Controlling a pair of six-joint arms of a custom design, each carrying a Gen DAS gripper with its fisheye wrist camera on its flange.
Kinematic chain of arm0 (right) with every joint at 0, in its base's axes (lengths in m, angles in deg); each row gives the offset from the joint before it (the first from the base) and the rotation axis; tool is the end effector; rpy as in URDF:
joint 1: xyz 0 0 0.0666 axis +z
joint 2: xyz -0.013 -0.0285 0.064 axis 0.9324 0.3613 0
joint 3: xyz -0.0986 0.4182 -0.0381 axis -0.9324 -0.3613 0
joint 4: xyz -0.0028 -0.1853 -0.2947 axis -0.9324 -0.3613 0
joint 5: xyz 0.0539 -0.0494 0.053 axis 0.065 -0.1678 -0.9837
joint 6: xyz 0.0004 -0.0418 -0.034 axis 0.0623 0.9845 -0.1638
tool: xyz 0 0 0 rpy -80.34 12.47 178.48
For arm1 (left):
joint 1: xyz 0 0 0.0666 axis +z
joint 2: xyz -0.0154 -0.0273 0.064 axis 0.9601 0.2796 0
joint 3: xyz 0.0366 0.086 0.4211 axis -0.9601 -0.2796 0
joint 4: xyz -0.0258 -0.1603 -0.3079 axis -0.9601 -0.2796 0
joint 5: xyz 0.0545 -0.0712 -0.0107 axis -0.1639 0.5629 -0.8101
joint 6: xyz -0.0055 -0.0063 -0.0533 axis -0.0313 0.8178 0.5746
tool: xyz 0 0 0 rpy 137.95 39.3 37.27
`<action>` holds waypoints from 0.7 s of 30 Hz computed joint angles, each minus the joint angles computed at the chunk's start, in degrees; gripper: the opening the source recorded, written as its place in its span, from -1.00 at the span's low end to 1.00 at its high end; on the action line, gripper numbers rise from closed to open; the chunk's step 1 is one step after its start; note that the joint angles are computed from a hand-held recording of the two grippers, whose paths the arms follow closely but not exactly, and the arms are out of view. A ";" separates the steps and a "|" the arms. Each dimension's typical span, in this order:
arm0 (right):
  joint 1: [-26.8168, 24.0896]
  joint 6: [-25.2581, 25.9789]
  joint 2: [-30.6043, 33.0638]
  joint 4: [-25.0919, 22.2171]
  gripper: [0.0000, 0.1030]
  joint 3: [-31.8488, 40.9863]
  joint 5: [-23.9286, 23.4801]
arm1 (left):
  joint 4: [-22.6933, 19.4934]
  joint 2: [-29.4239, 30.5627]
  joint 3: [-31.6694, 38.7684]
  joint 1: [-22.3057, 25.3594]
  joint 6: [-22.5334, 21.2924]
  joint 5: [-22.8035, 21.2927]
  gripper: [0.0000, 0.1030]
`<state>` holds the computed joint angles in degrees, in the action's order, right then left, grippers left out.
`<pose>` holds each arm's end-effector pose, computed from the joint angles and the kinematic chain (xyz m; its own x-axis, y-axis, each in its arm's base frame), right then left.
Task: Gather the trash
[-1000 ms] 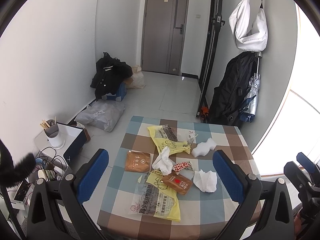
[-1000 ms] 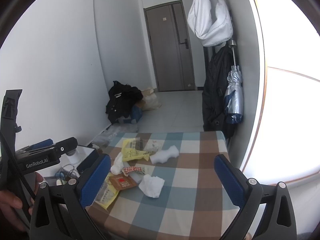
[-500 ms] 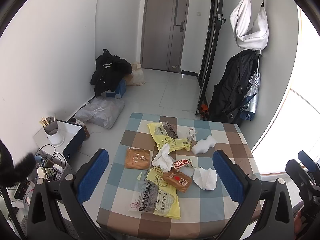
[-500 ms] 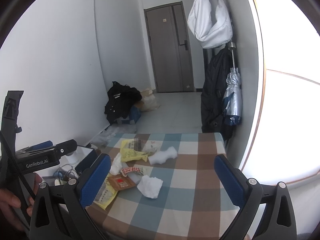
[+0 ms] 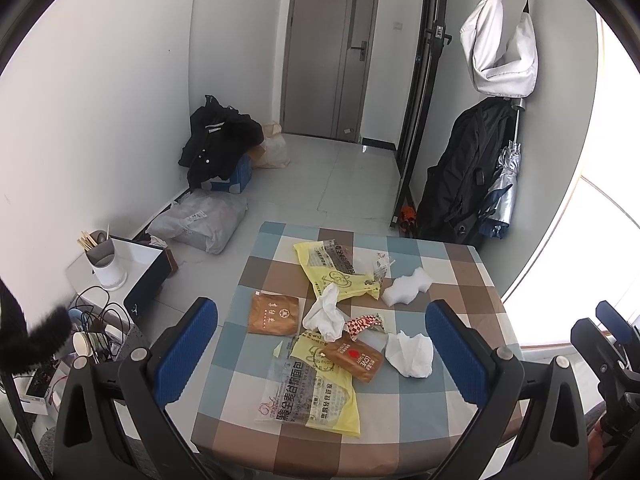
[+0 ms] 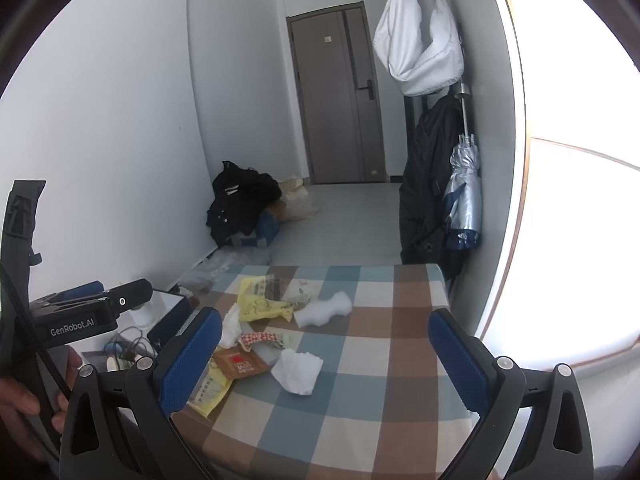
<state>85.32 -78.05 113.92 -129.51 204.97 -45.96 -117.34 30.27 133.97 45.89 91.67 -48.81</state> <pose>0.5195 0.1670 0.6617 -0.4142 -0.1843 -0.8913 -0.6019 0.7900 0.1164 0.4540 -0.2161 0.6683 -0.4986 -0.3632 -0.7871 -0.4520 0.8837 -0.1215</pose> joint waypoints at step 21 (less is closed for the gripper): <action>-0.17 -2.33 9.74 -14.38 1.00 15.43 -0.24 | -1.54 -0.73 -7.78 7.28 -3.18 24.40 0.98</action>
